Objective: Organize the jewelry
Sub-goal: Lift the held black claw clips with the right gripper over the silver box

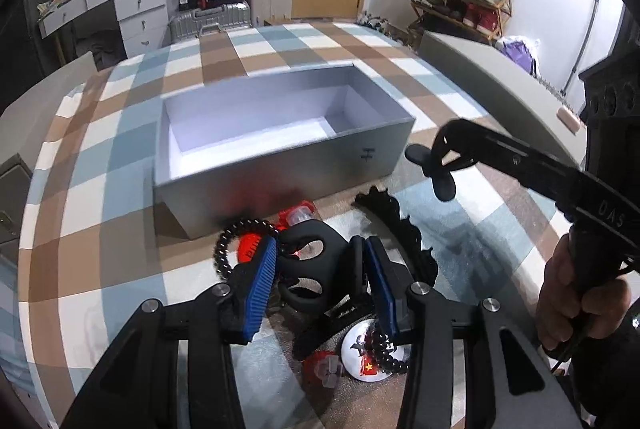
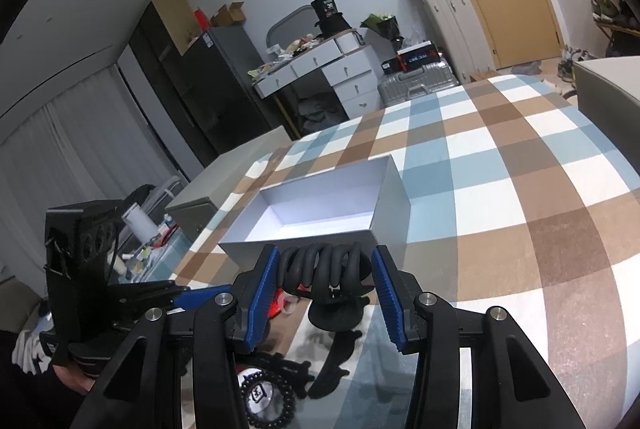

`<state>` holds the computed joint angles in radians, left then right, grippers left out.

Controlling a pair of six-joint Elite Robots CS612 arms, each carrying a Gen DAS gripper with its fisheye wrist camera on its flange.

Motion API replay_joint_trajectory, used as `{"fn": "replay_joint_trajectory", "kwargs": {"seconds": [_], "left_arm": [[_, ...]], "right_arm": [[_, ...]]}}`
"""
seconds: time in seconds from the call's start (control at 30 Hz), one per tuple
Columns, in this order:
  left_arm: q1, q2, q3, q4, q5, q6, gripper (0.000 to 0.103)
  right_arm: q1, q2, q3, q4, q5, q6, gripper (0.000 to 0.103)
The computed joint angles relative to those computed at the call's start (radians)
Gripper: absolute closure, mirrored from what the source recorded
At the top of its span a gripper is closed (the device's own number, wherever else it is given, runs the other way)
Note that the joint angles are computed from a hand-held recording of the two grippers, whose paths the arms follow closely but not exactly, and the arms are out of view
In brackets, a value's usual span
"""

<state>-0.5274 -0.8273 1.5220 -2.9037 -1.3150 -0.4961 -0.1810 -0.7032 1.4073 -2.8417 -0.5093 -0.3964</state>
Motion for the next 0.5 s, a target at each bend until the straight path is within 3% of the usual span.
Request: {"fn": "replay_joint_trajectory", "kwargs": {"seconds": [0.27, 0.5], "left_arm": [[0.008, -0.008, 0.011, -0.073, 0.003, -0.02, 0.064], [0.02, -0.007, 0.007, -0.13, 0.006, -0.019, 0.064]], "right_arm": [[0.001, -0.008, 0.011, -0.069, 0.023, 0.025, 0.057], [0.009, -0.006, -0.011, -0.066, 0.043, 0.029, 0.057]]}}
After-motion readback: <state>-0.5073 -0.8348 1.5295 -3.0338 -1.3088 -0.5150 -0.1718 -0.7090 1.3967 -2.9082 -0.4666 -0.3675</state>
